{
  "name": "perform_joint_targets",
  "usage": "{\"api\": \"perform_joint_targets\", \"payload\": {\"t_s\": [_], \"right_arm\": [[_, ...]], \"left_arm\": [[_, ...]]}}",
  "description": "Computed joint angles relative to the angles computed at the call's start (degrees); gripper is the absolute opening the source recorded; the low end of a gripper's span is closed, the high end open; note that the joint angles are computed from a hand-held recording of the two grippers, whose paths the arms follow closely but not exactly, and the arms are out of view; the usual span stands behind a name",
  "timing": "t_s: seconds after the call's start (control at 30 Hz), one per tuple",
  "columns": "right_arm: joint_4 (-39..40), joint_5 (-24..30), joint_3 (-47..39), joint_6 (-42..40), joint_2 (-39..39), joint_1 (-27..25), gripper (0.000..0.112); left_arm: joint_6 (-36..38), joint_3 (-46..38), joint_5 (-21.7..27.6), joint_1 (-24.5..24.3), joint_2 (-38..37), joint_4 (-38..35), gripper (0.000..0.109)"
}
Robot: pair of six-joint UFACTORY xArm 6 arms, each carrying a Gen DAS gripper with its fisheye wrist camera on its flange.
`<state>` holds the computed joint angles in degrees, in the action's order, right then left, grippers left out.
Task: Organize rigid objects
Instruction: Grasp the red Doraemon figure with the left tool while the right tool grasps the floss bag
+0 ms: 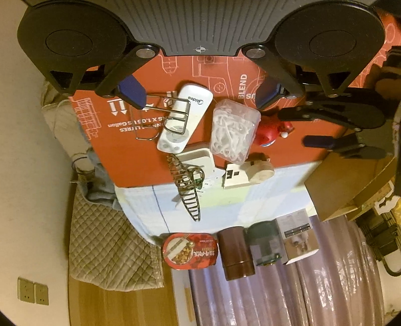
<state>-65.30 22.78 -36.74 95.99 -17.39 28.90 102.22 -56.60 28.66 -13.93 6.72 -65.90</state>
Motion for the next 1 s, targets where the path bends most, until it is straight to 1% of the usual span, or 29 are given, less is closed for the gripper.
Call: {"api": "perform_joint_targets", "payload": {"t_s": [0.1,0.17,0.2,0.23,0.3,0.4,0.5,0.57,0.63,0.7,0.77,0.83,0.9,0.93,0.97,1.0], "right_arm": [[-0.04,-0.84,-0.92,0.21,2.03,-0.59,0.092],[-0.39,-1.41,-1.39,0.72,3.04,-0.72,0.092],[-0.46,-1.76,-1.74,0.68,3.59,-0.81,0.092],[-0.60,-2.05,-2.11,0.68,4.07,-0.89,0.092],[-1.48,-3.04,-2.99,0.92,5.03,-1.20,0.091],[-3.55,-4.53,-5.29,1.92,7.24,-1.44,0.091],[-5.75,-6.35,-8.67,3.75,10.53,-1.85,0.091],[-6.48,-6.28,-11.48,4.30,13.45,-1.52,0.091],[-5.09,-5.35,-14.54,3.52,16.91,-0.99,0.090],[-2.45,-4.31,-17.63,1.92,20.33,-0.79,0.089],[-0.25,-1.99,-20.71,0.01,23.51,-0.26,0.088],[2.47,0.52,-23.40,-2.78,26.30,0.14,0.085],[4.73,1.42,-25.66,-5.75,28.82,0.03,0.077],[5.69,2.01,-26.62,-7.66,29.83,0.12,0.076],[5.78,2.35,-27.18,-8.99,30.46,0.19,0.071],[5.94,2.23,-27.30,-10.19,30.67,0.13,0.060]], "left_arm": [[1.73,-1.92,1.77,-0.48,2.17,1.11,0.052],[1.66,-2.73,1.96,-0.95,3.13,1.68,0.039],[1.40,-2.78,0.76,-1.45,3.32,1.39,0.038],[0.27,-2.68,-0.04,-1.64,3.30,1.69,0.037],[-4.88,-2.13,-2.16,-1.70,2.87,3.96,0.037],[-11.59,0.84,-8.96,-1.83,1.01,7.14,0.037],[-16.16,3.07,-11.80,-0.49,-0.53,7.34,0.037],[-16.97,3.78,-13.33,0.19,-0.90,5.47,0.037],[-16.31,3.94,-15.06,0.57,-0.74,3.21,0.037],[-15.94,3.64,-14.63,1.47,-0.43,1.85,0.037],[-14.34,3.38,-13.79,2.02,-0.45,-0.32,0.037],[-13.13,3.20,-13.17,2.35,-0.43,-1.84,0.037],[-11.70,2.91,-12.32,2.77,-0.30,-3.53,0.037],[-10.88,2.87,-11.95,2.93,-0.29,-4.57,0.039],[-9.99,2.72,-11.46,3.07,-0.20,-5.76,0.048],[-8.79,2.70,-11.13,3.11,-0.20,-7.05,0.053]]}}
